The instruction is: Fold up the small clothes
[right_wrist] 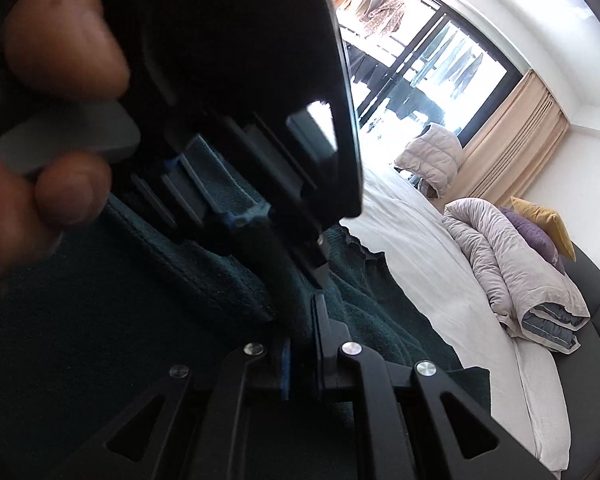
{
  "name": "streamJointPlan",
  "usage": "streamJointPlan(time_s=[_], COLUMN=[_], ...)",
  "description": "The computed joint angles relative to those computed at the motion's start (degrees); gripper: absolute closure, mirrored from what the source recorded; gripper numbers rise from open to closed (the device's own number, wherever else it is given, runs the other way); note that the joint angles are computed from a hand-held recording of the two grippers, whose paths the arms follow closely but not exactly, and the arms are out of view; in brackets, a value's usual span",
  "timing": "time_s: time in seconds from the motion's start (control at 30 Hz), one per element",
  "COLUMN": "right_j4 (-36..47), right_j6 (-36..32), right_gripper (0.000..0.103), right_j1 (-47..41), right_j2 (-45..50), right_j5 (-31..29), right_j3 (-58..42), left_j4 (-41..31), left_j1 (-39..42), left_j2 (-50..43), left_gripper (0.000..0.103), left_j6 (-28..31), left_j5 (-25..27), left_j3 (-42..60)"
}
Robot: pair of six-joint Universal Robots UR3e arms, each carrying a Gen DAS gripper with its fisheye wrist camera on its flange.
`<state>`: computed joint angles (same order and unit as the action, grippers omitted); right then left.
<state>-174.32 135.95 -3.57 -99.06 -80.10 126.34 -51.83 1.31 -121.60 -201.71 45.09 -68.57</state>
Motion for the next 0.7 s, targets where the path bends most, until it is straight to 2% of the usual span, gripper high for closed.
streamJointPlan(time_s=[0.07,0.1,0.13,0.17,0.27,0.33,0.4,0.47,0.53,0.63,0.7], right_j4=[4.8,8.21,12.72,18.79,48.43,65.46,77.06,84.0,88.84,85.87,90.44], right_j6=[0.72,1.56,2.51,3.53,1.83,1.11,3.79,8.61,10.39,16.46,18.69], right_gripper=[0.069,0.047,0.032,0.029,0.028,0.028,0.028,0.035,0.047,0.057,0.061], right_j1=[-2.47,-5.23,-9.44,-14.44,-30.83,-38.47,-42.83,-45.3,-47.33,-48.08,-48.84], right_j2=[-3.09,-5.75,-9.27,-12.89,-19.19,-15.36,-6.78,1.81,7.59,11.26,13.9], right_j5=[3.63,7.07,11.94,17.37,33.36,39.12,42.65,45.09,49.0,50.61,51.58], right_j3=[-0.22,-0.13,0.12,-0.05,-6.02,-12.15,-18.35,-23.25,-26.06,-27.01,-30.09], left_j4=[1.19,2.26,2.75,4.14,5.46,5.07,3.92,2.39,1.48,2.71,3.38], left_j1=[-0.56,-0.63,-0.52,-0.73,-0.67,-0.17,-0.09,-0.1,-0.08,0.69,1.97], left_j2=[0.01,0.79,1.2,2.1,4.01,5.18,6.16,7.18,7.57,9.06,11.71], left_gripper=[0.096,0.096,0.096,0.096,0.096,0.096,0.096,0.096,0.096,0.096,0.096], left_j6=[-0.6,-1.12,-1.46,-1.92,-1.95,-1.2,-0.26,0.79,0.93,1.24,1.93], left_j5=[1.3,1.91,2.46,3.38,5.18,4.98,4.99,5.5,5.44,5.03,4.12], left_j3=[0.25,-0.72,-0.87,-2.08,-2.5,-2.47,-2.16,-1.52,-0.56,-2.21,-5.49])
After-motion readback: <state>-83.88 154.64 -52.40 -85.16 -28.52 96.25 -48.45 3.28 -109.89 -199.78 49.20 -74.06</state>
